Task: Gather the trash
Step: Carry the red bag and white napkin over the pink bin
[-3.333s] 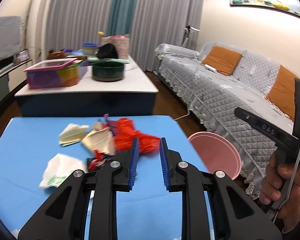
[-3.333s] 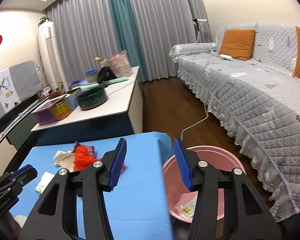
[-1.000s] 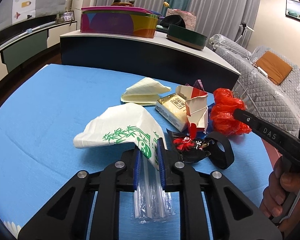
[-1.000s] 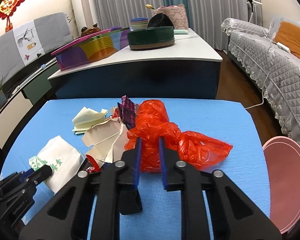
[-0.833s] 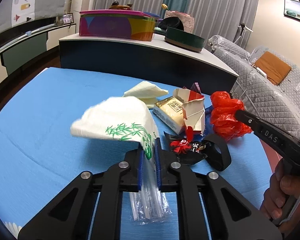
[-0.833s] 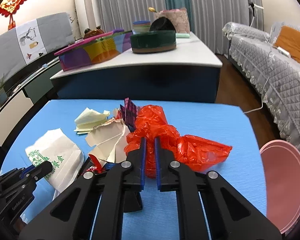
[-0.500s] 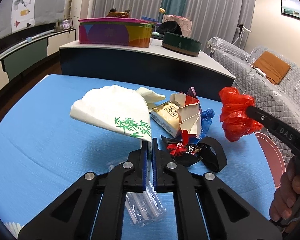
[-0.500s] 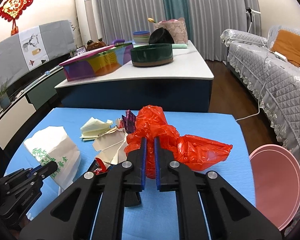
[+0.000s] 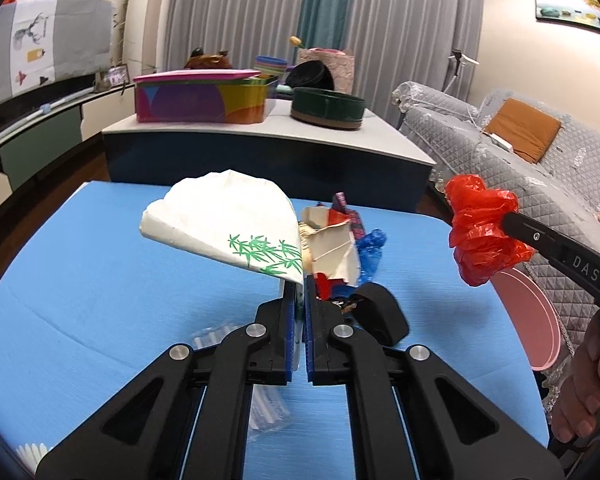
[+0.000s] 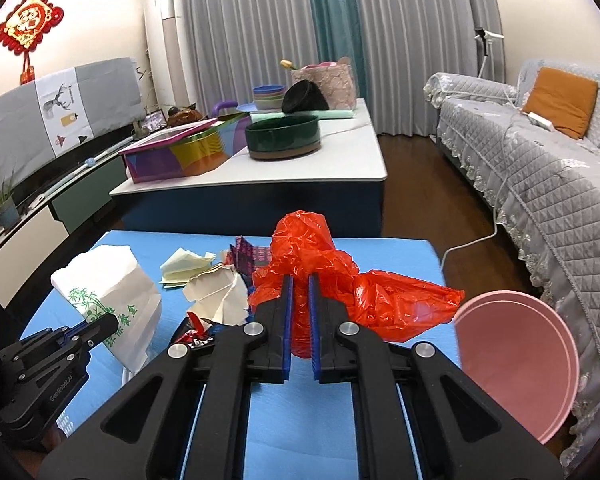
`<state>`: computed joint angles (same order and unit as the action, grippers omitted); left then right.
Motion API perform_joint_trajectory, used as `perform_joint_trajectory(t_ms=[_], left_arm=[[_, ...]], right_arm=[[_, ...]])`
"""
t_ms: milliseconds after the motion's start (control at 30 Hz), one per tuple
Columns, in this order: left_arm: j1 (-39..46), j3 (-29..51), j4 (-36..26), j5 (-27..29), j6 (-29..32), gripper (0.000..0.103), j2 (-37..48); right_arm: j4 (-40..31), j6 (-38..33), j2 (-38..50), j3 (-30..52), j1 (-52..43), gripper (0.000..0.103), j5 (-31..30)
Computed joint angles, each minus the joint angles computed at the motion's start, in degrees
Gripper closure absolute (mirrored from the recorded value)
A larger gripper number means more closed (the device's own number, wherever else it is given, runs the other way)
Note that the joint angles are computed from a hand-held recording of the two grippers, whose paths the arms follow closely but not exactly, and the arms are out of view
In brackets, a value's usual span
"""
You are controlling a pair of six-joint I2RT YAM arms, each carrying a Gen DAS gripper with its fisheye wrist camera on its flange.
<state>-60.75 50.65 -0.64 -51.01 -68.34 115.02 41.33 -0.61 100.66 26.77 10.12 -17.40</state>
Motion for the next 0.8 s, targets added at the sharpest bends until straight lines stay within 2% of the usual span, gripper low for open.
perform_joint_trajectory(t_ms=[367, 800], left_arm=[[-2.4, 5.8, -2.3, -0.6, 2.8, 0.099, 2.1], [-4.4, 15.5, -2.7, 0.3, 8.4, 0.099, 7.3]], right_arm=[[-2.7, -3.0, -9.4, -5.4, -9.7, 0.095, -5.4], [-5.2, -8.3, -11.4, -6.9, -25.3, 0.095, -14.2]])
